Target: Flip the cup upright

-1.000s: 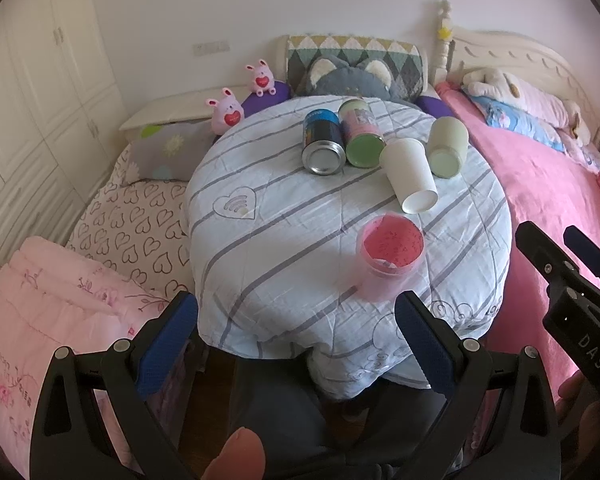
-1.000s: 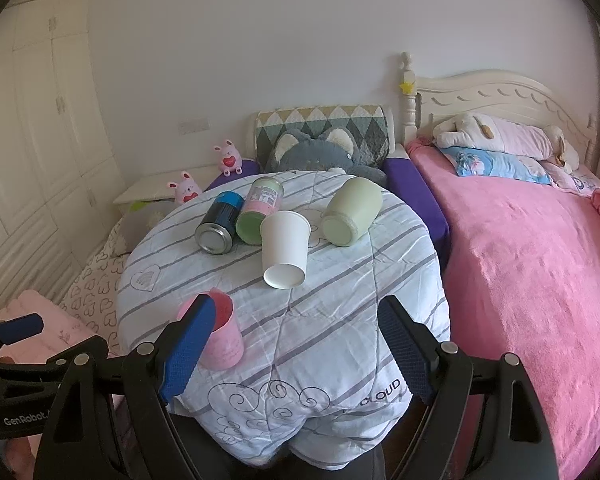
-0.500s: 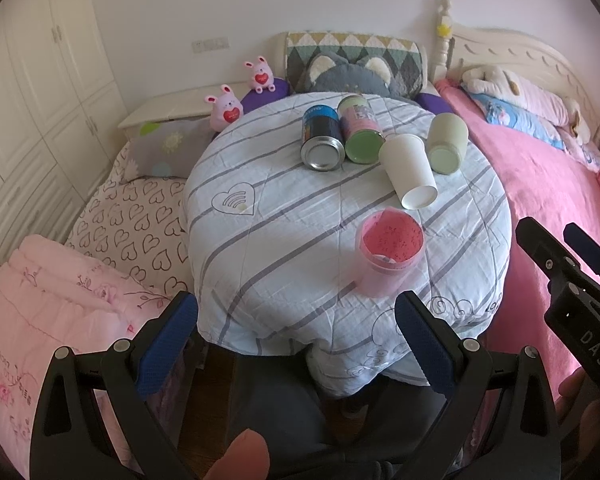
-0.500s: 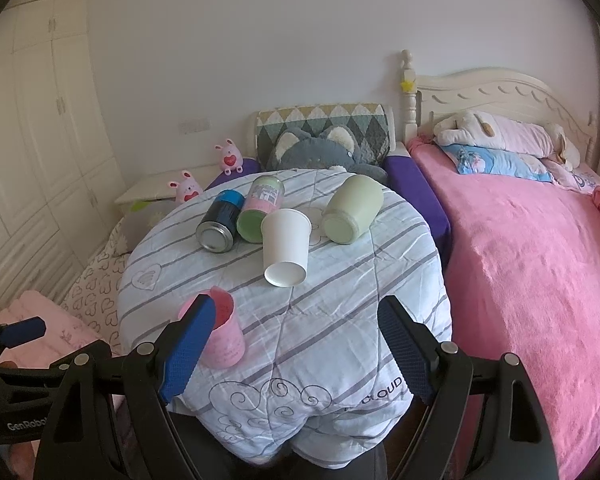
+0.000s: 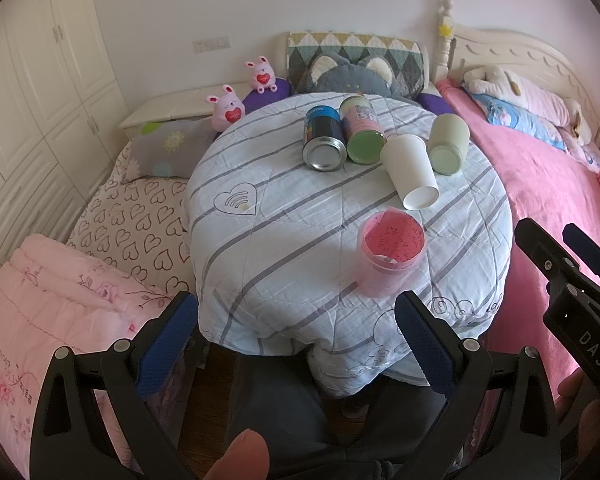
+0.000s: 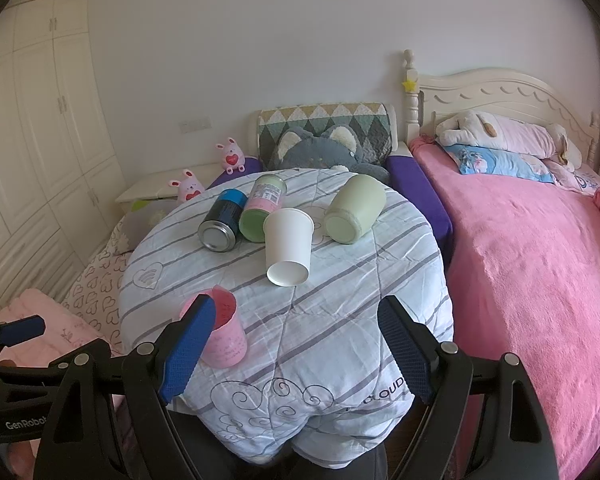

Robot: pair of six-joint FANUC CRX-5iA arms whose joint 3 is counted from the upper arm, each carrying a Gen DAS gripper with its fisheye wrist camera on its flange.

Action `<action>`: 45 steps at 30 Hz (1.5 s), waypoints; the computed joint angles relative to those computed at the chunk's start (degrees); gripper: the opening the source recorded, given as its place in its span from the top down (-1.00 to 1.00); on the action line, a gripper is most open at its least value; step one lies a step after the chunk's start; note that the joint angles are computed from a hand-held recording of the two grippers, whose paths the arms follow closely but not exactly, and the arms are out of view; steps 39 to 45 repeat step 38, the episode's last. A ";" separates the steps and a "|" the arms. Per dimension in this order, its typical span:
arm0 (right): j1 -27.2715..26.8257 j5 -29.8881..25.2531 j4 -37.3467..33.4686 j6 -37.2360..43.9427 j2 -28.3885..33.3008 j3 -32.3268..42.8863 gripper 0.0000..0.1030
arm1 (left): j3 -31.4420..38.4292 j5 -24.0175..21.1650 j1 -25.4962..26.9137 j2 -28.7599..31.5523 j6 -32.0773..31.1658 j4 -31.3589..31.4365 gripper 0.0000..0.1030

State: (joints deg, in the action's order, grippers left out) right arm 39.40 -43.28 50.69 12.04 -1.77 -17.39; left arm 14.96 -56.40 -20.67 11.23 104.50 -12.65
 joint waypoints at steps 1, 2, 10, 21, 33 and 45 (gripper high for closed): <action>0.01 0.01 -0.06 0.08 0.04 0.05 -0.64 | 0.02 -0.04 0.01 0.02 -0.01 0.02 -0.94; 0.00 0.10 -0.07 0.12 0.02 0.02 -0.64 | 0.07 -0.11 -0.01 0.03 0.04 -0.05 -0.94; -0.14 0.64 -0.55 1.23 0.59 0.59 -0.64 | -0.30 -0.03 0.07 -0.22 0.12 -0.12 -0.94; -0.20 0.76 -0.95 2.14 0.78 0.96 -0.64 | -0.47 -0.02 0.19 -0.38 0.04 -0.09 -0.94; -0.25 0.43 -2.39 3.77 1.41 2.05 -0.64 | -0.86 0.20 0.59 -0.64 -0.84 -0.07 -0.94; -0.47 0.38 -2.91 4.35 1.65 2.36 -0.64 | -0.83 0.34 0.93 -0.59 -1.02 -0.05 -0.95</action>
